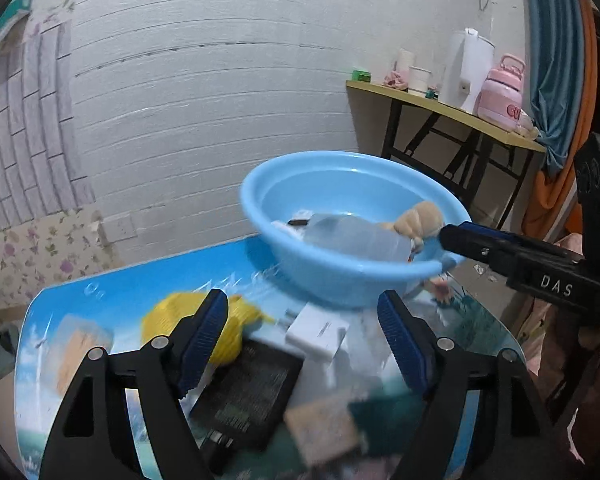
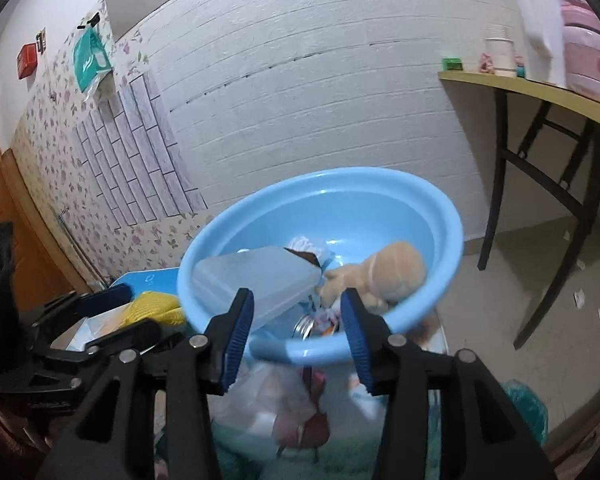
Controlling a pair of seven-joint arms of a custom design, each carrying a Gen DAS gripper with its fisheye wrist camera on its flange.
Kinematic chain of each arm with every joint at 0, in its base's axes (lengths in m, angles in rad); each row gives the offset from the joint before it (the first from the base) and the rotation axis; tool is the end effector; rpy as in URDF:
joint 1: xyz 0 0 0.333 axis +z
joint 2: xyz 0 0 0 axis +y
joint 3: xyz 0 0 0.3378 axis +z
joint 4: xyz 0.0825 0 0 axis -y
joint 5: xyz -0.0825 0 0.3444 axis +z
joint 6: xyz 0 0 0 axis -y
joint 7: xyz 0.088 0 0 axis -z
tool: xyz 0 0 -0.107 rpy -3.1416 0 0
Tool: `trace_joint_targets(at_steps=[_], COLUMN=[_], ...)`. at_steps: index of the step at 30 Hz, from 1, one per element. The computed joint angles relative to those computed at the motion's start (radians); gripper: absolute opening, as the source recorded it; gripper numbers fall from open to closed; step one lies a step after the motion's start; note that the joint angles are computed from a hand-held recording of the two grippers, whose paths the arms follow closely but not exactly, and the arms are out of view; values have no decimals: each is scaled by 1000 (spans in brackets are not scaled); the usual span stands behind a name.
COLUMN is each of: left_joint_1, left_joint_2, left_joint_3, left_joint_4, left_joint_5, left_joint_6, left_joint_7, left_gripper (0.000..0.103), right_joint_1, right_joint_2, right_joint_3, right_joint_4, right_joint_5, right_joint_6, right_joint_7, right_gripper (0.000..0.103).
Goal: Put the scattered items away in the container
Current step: 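Carry the case and snack packet into the blue basin and release them, then move both tools back toward the black bottle and green packet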
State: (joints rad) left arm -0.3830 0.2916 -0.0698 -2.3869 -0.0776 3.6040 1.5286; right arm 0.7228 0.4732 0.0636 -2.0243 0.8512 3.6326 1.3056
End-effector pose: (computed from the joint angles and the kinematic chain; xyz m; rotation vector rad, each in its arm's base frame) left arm 0.4925 -0.2262 0.3675 -1.4572 1.9989 -1.0703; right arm 0.4949 0.3518 0.3763 -1.5700 1.5001 -0.5140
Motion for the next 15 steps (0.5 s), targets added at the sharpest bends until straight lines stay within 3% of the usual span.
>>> trace_joint_targets(at_steps=[5,15], left_joint_1=[57,92], left_joint_2=[-44,-52], left_joint_3=[-16,-21], left_joint_4=[-104,-183], left_joint_5=[12,-18], left_joint_6=[67,79], left_joint_7=[-45,-47], left_gripper=[77,78], right_joint_1=[103,101], right_joint_2=[-20,-29], right_joint_3=[-49,12], right_joint_4=[1,-33], right_joint_5=[144,196], right_joint_6=[2,-41], right_joint_7=[-118,-176], right_gripper=[45,45])
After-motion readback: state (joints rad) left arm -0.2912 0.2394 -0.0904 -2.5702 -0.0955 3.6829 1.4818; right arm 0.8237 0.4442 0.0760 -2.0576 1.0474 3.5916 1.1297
